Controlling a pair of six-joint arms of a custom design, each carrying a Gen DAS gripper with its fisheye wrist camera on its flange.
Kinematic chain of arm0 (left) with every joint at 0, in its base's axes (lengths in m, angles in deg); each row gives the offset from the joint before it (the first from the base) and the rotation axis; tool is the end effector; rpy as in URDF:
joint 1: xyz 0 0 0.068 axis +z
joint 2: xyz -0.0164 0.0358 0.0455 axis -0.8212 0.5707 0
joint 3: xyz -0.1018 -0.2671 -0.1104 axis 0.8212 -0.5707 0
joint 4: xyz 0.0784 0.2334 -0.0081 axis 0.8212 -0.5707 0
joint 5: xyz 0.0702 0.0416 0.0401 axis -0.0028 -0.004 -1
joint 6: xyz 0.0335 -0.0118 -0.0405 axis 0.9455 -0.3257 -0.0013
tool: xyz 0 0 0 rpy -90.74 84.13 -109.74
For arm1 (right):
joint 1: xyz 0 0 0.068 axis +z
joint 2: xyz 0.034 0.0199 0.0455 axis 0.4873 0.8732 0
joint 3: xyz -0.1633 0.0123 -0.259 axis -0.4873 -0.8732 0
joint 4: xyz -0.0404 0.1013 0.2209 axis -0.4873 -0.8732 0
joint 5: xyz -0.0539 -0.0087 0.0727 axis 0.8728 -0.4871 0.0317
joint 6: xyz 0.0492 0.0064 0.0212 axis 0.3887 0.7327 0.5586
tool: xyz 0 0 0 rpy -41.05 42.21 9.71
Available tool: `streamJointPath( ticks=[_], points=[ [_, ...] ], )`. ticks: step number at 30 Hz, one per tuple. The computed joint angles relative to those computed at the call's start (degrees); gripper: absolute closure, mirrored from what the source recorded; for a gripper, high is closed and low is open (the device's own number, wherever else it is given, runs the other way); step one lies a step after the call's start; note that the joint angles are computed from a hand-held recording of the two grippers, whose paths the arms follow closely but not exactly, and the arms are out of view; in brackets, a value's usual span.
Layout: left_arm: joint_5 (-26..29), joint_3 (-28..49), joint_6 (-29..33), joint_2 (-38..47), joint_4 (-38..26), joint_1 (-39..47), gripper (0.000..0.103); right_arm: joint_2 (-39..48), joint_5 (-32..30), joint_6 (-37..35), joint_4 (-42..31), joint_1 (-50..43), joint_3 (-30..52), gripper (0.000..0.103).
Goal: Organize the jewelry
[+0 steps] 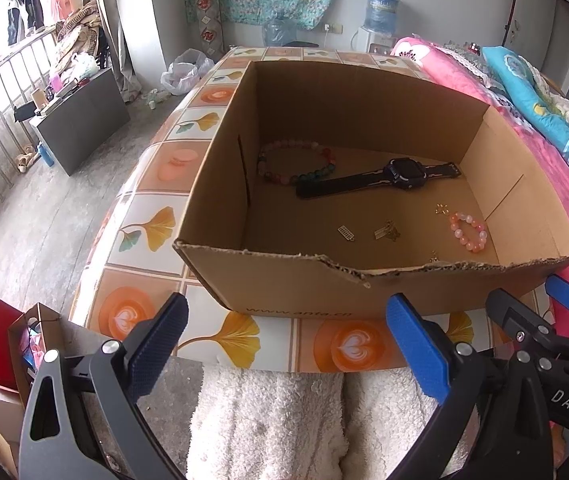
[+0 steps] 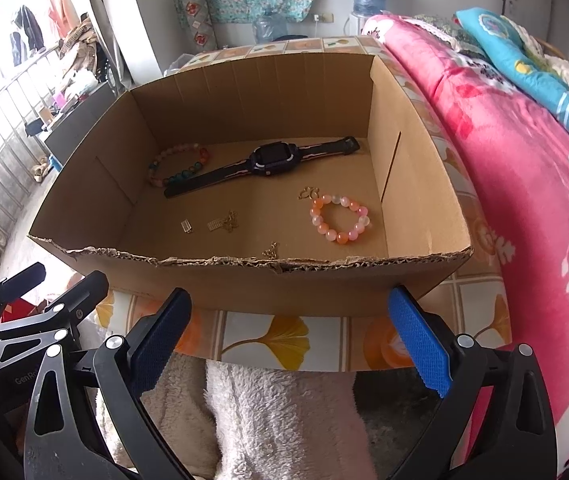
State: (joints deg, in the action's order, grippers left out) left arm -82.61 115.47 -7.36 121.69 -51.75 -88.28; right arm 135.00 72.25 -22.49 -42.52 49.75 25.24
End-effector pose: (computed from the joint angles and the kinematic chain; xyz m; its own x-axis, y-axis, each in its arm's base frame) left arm 0.3073 -0.1941 0.2810 -0.8010 0.2570 -0.5407 0.3036 0.9528 0.0031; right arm 0.2205 0.0722 0.3125 -0.7929 0.2727 -0.5449 0.2796 0.9574 0.0722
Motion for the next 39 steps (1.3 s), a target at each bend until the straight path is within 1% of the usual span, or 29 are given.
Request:
streamJointPath(
  ticks=[14,39],
  points=[
    [-0.09,0.61,-0.52,0.81,-1.01,-0.18,0.006,0.79,-2.03,0.22,-0.37,-1.20,0.18,0.008],
    [0.47,0.70,-0.62,1.36,-1.50,-0.28,0.006,0.95,-1.60,2.00,-1.31,-0.55,0.01,0.008]
  ],
)
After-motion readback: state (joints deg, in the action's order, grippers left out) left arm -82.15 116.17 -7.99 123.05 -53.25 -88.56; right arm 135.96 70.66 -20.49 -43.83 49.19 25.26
